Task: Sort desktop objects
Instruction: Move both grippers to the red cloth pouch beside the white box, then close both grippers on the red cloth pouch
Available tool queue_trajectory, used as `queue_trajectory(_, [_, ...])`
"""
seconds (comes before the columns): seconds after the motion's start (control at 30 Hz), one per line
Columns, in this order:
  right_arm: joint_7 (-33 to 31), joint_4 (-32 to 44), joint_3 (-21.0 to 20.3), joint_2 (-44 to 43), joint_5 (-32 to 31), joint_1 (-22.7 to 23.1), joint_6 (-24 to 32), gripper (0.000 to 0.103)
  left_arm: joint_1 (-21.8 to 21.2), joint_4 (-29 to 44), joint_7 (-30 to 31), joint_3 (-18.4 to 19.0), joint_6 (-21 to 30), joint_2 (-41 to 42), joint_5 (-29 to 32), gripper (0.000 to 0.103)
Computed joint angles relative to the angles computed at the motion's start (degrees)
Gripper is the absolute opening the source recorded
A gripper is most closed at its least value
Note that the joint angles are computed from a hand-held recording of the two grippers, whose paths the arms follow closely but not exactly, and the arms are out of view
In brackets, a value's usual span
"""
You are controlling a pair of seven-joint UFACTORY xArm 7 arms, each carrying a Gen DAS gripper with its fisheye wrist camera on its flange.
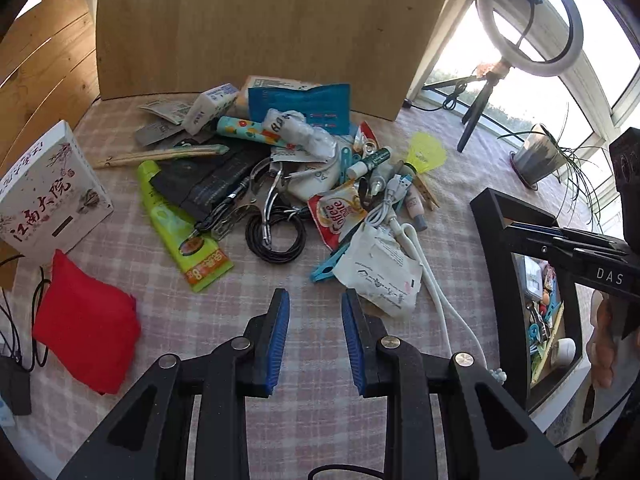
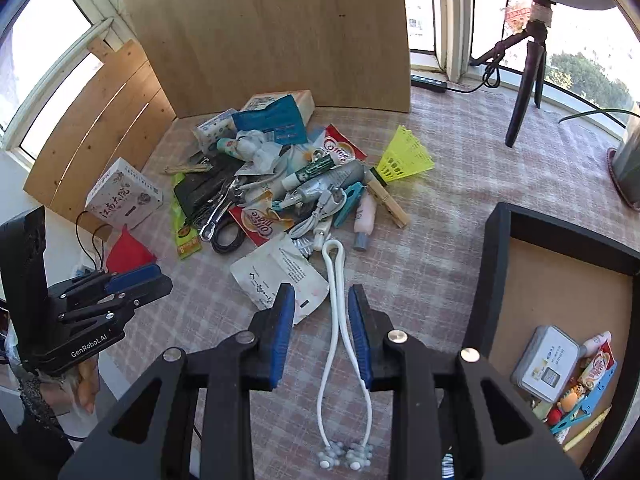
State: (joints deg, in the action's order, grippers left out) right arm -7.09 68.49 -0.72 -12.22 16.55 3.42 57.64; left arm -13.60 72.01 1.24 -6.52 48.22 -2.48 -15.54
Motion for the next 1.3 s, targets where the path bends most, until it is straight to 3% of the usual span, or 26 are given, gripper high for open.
queue_trajectory(0.2, [-1.7,6.79,5.48,7.56,-4.76,5.13,-3.23,0.027,5.46,-9.16,-5.47,4.03,-3.85,-6.02,3.66,0.029])
queue_trajectory(0.33, [-2.64,13.1,7.14,13.6,-5.14,7.81,-3.05,0.028,8.46,-12.89,-6.23,6.54,-4.69,-7.91,1.96,0.048])
queue_trajectory(0.43, [-3.37,18.12,8.26,18.41,-6.15,9.62,-2.0,0.027,10.04,-15.49,-6.67,7.41,-6.2,-9.53,1.07,0.051])
queue_trajectory(0.53, [-3.02,22.89,9.05,23.12,-6.56,11.2,-0.25,0.028,11.14,-16.84,-7.32,7.85,-6.68,-10.34,1.03,0.062])
queue_trajectory(1.03, [-6.17,43.22,12.2,40.59,-3.22,16.94,7.85,0.028,11.67,-17.16,-7.29,9.11,-3.54,-8.55,-6.48,0.066])
queue_trajectory(1.3, [-5.04,49.01,12.31,45.89,-1.13,17.26,11.5,0.028,13.05,-16.41,-12.65,8.02,-5.34,-6.33,-3.92,0.066])
